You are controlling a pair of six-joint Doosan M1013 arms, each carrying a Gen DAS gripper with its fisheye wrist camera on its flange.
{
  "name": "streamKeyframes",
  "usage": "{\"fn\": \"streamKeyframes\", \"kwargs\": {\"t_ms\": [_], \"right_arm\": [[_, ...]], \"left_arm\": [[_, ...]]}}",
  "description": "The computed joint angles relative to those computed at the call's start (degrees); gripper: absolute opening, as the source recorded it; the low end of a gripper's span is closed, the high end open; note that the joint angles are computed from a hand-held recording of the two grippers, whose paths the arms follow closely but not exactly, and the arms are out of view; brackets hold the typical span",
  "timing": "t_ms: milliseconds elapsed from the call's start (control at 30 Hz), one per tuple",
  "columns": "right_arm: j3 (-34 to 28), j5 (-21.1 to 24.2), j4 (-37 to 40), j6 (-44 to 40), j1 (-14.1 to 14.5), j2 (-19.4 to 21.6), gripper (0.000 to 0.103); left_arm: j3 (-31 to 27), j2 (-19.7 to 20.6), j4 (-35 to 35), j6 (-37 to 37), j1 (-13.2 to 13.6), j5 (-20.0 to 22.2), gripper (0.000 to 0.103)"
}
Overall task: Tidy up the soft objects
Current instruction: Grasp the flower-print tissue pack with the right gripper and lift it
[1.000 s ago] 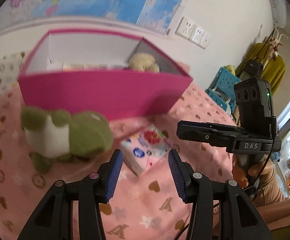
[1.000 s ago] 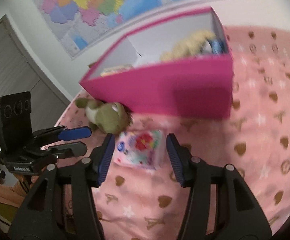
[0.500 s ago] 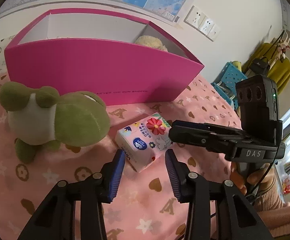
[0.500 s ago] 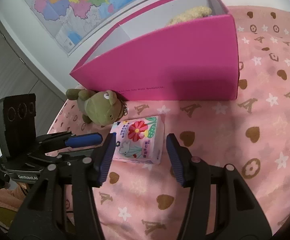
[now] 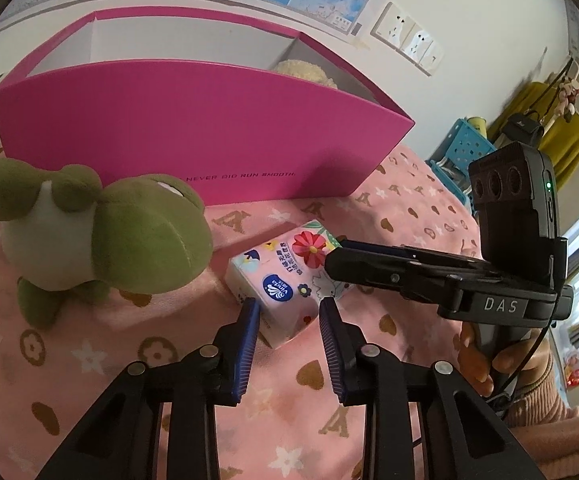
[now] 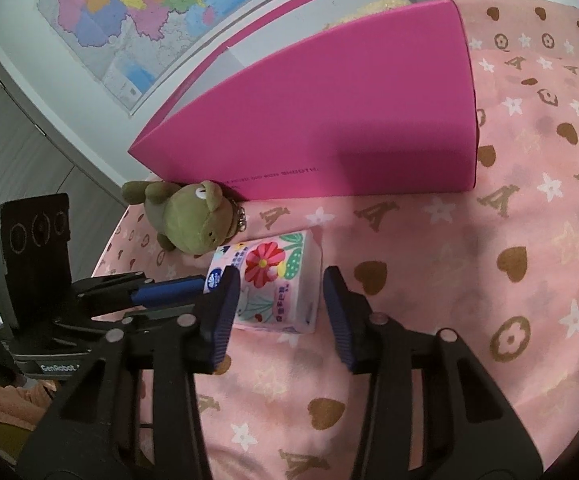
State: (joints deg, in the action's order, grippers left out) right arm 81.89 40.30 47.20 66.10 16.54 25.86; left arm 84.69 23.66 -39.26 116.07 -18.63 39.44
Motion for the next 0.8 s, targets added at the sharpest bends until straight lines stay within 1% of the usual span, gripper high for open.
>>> {"fn": "streamKeyframes", "kwargs": {"t_ms": [100,233,500,800], "right_arm": [[-0.07,0.67,0.19,-0.42,-0.02,0.12,0.037],[0.24,0.14,-0.33,-0.27,0.12,-0.15,0.037],[1.07,-0.75,-0.33,-0.53,0.28,-0.96,0.037],[2.17,-2.57,1.80,-4.06,0.32,-2.55,0.037]], "left_arm": [[-0.12,0.08,-0.17,0.09,0.02,0.19,0.030],[-0.04,-0.09,-1.02,1.05,0.16,0.32,0.030],[0.57,-0.79,-2.16,2.76,0.09,-0.69,0.030],[1.52,-2.48,-3.76,5.81,-0.08,-3.29,0.030]]}}
